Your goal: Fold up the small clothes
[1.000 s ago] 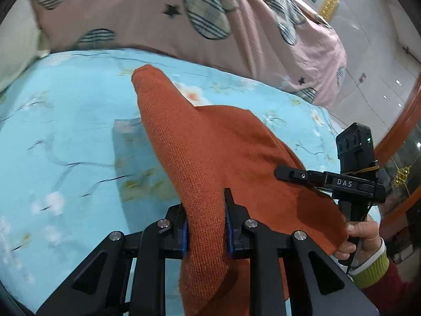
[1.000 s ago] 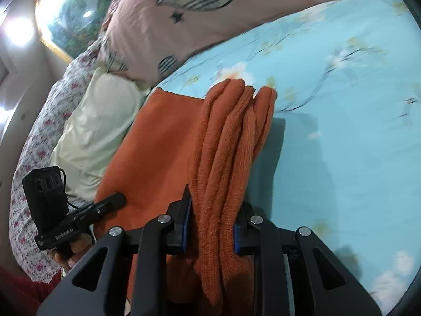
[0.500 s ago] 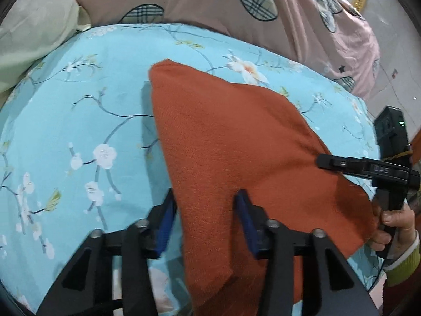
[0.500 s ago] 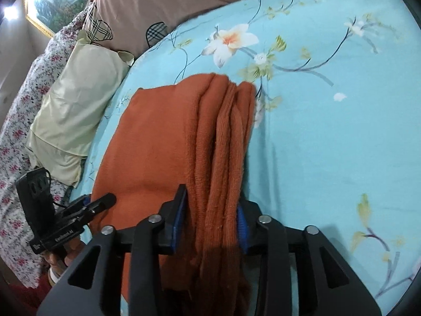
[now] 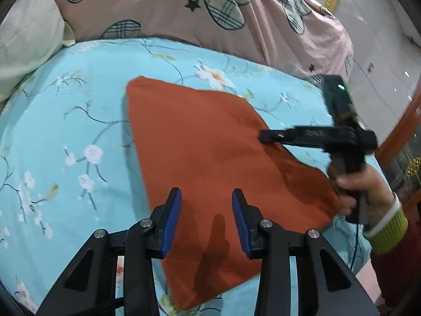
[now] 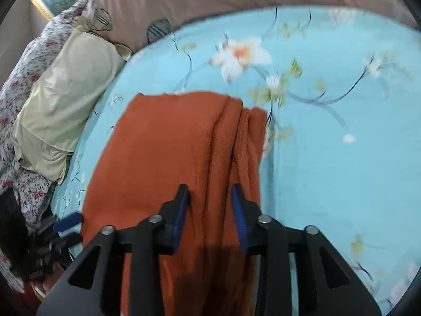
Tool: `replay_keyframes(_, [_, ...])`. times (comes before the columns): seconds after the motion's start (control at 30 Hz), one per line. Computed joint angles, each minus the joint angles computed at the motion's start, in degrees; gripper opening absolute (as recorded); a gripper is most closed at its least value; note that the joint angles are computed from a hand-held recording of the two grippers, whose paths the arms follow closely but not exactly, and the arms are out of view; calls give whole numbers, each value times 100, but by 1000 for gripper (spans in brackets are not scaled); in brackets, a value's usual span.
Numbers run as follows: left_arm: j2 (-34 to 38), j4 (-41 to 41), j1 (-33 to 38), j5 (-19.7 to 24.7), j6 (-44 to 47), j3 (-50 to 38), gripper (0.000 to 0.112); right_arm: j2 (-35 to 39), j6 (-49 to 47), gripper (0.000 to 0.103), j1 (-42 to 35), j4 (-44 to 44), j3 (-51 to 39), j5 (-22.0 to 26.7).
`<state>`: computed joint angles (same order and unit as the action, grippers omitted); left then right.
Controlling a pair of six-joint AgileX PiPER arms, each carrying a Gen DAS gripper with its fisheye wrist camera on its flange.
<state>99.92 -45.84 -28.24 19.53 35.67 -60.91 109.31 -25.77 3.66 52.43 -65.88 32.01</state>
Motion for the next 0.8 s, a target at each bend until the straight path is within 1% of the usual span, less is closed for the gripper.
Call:
replay_keyframes(0.03, [40,-11,-9,40,19,-32,39,108,-90,15,-35,136,-66,71])
replay_keyframes(0.07, [92,122,-30,78,-90,-97,39,185,-290,11,-113,418,-113,202])
replay_keyframes(0.1, [105,197,-50,93,-142,-134,39,121,-478,11,-172,650,-41,218])
replay_keyframes(0.2, [76,16,-49,222,41,-206,39,-646,-1623,11,-359,1857,565,32])
replay_keyframes(0.23, [95,-63,-48,283,115,-240,39,-1003,-1741,11,-398,1985,789,-122])
replay_keyframes(0.3, [194,-119,-74,363,185,-313,39,-1240,-1652,11,-406,1876,963,-328])
replay_keyframes(0.37, [319,57,-165,331,36,-393,37,-1048,-1362,11,-426,1482,967,-387])
replay_keyframes(0.43, [426,80,-222,346,18,-448,37,-672,-1062,11,-392,1177,952,-556])
replay_keyframes(0.47, [468,45,-245,329,71,-445,36,-504,-1068,11,-408,1240,986,-603])
replay_keyframes(0.53, [583,237,-303,222,-140,-449,32,-279,-1529,11,-550,1840,1165,-574])
replay_keyframes(0.6, [676,171,-310,139,-105,-435,32,-285,-1746,11,-573,2137,1270,-588])
replay_keyframes(0.63, [691,99,-309,101,-52,-419,32,-326,-1586,11,-529,2011,1253,-645])
replay_keyframes(0.7, [671,164,-342,47,-161,-394,32,-408,-1013,11,-433,1385,1154,-714])
replay_keyframes(0.73, [644,276,-370,21,-300,-376,32,-410,-868,11,-396,1227,1109,-708])
replay_keyframes(0.8, [554,230,-416,-65,-323,-238,32,-466,-676,14,-424,1017,1061,-583])
